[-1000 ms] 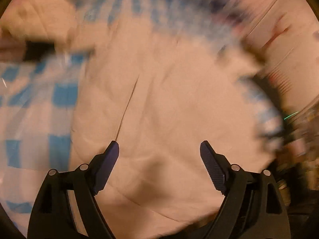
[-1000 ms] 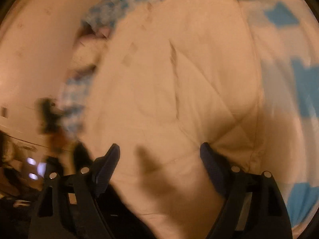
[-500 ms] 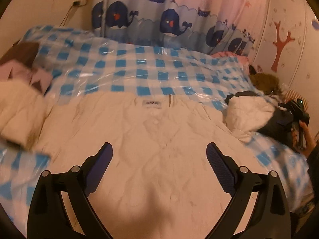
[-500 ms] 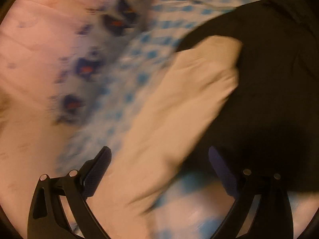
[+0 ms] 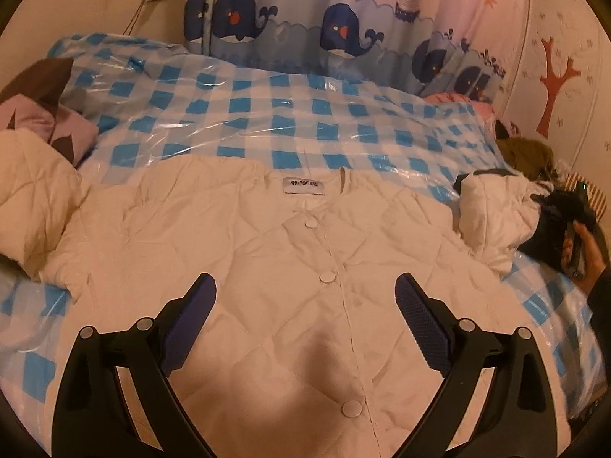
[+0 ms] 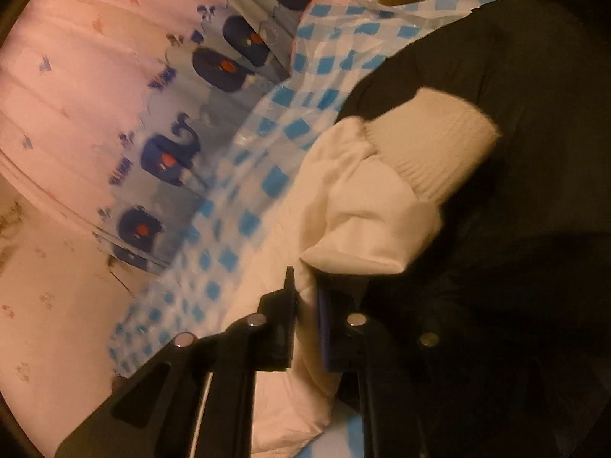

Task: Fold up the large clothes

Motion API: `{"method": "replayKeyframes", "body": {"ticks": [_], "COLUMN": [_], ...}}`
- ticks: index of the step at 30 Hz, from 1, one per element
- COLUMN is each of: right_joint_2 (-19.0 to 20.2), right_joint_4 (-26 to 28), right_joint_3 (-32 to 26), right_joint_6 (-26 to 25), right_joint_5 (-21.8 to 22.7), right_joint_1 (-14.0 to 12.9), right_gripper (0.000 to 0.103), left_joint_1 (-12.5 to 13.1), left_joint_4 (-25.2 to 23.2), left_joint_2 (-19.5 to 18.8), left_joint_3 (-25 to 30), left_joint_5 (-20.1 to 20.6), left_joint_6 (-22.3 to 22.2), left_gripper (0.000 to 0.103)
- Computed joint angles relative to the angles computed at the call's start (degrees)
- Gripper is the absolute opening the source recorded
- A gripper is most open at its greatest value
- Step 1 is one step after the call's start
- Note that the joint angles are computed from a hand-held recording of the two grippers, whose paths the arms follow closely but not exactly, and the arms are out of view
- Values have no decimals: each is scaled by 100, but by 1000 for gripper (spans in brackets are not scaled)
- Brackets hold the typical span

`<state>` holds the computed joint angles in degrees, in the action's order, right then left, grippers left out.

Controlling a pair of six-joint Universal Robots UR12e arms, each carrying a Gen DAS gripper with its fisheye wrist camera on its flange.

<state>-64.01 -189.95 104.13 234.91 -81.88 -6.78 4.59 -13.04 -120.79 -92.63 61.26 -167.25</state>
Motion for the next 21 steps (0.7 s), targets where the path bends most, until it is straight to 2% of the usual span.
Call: {"method": "replayKeyframes", "body": {"ticks": [4, 6, 9, 14, 18, 21], "right_joint_2": [-18, -71, -138, 253, 758, 1133], "right_joint_4": [-426, -455, -362, -152, 598, 1221], "right_joint_3": [-26, -189, -510, -1597, -2621, -3107], "right_joint_6": [-68, -498, -1312, -2357, -3373, -3838], "right_joint_5": [-260, -519, -681, -295, 132, 511], "right_joint_1": [85, 202, 438, 963, 1520, 1843], "right_gripper": [11, 11, 11, 11, 11, 11], "left_joint_1": [31, 70, 146, 347, 516, 638], "left_joint_4": [19, 2, 62, 291, 474, 579], "left_joint_2": [-24, -43, -74, -161, -256, -331], "left_joint_3": [20, 49, 92, 193, 290, 360], "left_joint_5": [-19, -102, -191, -312, -323, -349], "left_joint_6": [-135, -270, -543, -1289, -1964, -2428], "left_gripper": [91, 91, 91, 91, 91, 91]}}
